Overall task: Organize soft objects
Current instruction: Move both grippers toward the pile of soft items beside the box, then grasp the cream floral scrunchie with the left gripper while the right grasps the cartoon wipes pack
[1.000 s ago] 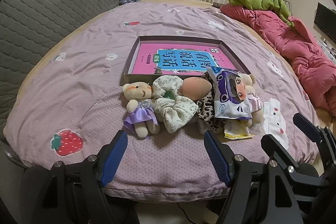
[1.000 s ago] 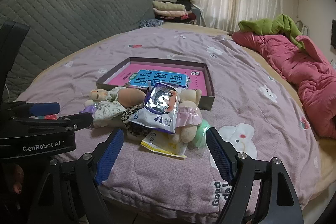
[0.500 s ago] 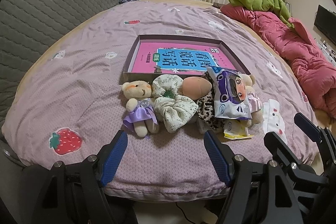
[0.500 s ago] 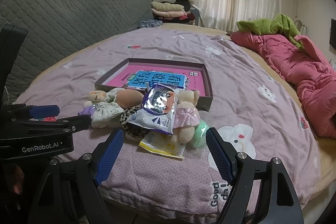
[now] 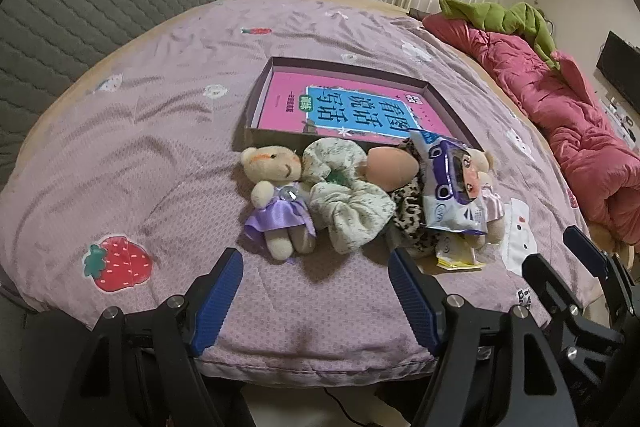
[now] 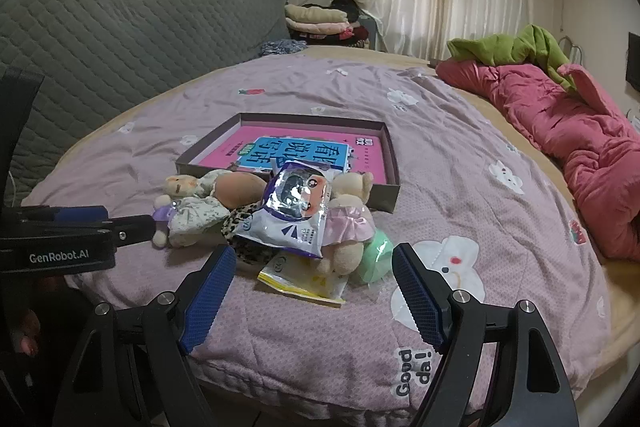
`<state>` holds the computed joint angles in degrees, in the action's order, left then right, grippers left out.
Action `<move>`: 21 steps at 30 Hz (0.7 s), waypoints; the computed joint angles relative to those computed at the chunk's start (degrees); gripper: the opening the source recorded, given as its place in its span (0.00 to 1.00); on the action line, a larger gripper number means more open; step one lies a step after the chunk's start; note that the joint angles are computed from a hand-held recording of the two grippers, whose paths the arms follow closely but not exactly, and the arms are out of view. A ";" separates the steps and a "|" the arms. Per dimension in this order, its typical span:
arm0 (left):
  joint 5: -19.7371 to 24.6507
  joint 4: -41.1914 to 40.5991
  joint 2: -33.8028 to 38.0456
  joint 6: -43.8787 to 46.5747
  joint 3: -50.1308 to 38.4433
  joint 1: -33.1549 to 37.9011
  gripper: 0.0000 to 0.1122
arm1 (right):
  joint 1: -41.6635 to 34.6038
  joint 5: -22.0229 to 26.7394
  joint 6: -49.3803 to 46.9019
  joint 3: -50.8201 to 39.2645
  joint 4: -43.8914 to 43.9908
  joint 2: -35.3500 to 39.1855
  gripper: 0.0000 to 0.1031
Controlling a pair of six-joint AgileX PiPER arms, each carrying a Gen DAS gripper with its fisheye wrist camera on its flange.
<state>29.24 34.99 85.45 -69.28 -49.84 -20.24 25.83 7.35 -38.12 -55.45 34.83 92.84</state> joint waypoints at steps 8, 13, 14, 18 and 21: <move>-4.66 -2.73 1.96 4.51 1.02 2.39 0.66 | -2.41 1.91 -6.36 -1.65 6.84 2.50 0.79; -2.89 4.58 6.27 0.64 -2.21 0.14 0.66 | -3.82 3.02 -10.19 -2.93 11.15 4.36 0.79; -2.30 5.57 7.64 0.44 -3.26 -0.15 0.66 | -4.03 3.20 -10.03 -3.15 11.05 4.71 0.79; -1.58 7.36 11.12 0.76 -5.67 -0.65 0.59 | -5.23 5.17 -10.21 -4.80 11.71 6.64 0.79; -1.57 6.70 13.54 2.79 -7.43 -0.09 0.54 | -6.00 6.28 -10.34 -5.89 12.39 7.78 0.79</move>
<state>27.68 41.69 99.00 -66.49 -57.27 -20.33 19.83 13.64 -48.45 -61.35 47.22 100.63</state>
